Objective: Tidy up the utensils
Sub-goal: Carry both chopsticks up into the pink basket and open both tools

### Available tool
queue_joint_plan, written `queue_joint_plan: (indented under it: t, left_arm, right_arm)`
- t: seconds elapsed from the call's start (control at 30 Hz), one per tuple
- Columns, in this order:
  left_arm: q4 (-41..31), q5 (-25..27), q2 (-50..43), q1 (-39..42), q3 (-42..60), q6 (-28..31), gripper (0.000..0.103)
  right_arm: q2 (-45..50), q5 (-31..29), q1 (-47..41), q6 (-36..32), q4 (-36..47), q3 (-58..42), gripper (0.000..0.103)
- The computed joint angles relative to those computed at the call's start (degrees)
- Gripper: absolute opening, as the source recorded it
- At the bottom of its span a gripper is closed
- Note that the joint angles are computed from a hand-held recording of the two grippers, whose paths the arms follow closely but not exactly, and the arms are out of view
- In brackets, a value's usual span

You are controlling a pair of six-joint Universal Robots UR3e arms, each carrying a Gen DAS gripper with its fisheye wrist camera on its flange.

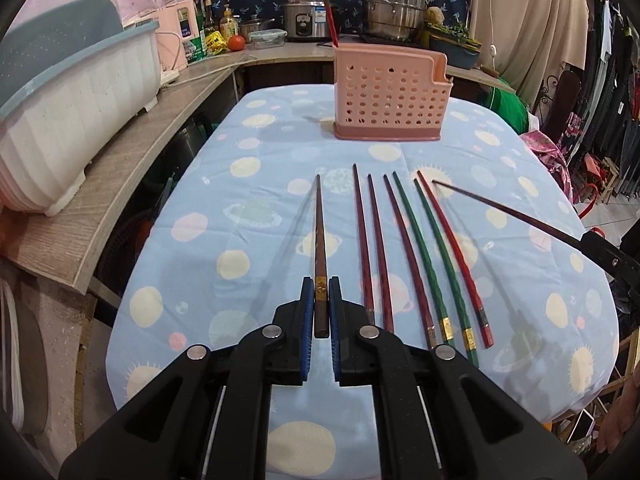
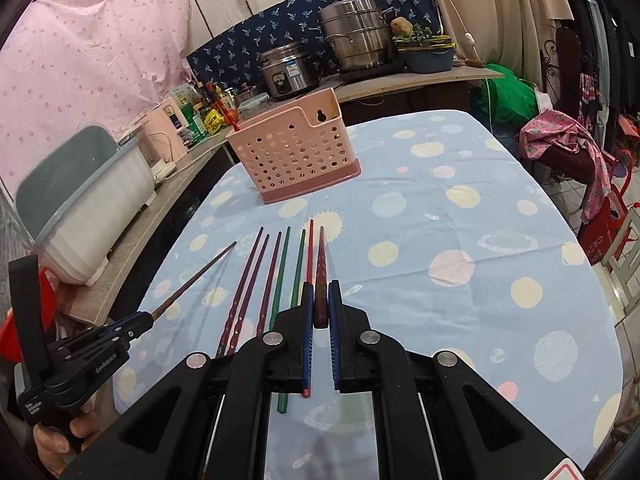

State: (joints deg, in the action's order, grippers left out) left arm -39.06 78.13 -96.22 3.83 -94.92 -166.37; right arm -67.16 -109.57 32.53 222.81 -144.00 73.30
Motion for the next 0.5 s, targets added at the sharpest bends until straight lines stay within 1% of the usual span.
queue_joint_plan:
  t: [0.1, 0.2, 0.4, 0.5]
  left_arm:
    - [-0.5, -0.3, -0.2, 0.1, 2.8, -0.3, 0.007]
    - [-1.5, -0.5, -1.5, 0.0, 7.3, -1.2, 0.007]
    - [-3.3, -1.1, -6.1, -0.3, 19.6, -3.2, 0.007]
    - [-5.0, -1.1, -9.7, -0.8, 27.5, -4.1, 0.007]
  right_arm:
    - [-0.8, 0.5, -1.0, -0.6, -1.0, -0.4, 0.007]
    - [-0.4, -0.2, -1.7, -2.3, -0.6, -3.1, 0.007]
    - [1.0, -1.1, -3.7, -5.6, 0.6, -9.8, 0.007]
    - [1.8, -0.6, -5.2, -6.6, 1.3, -13.2, 0.007]
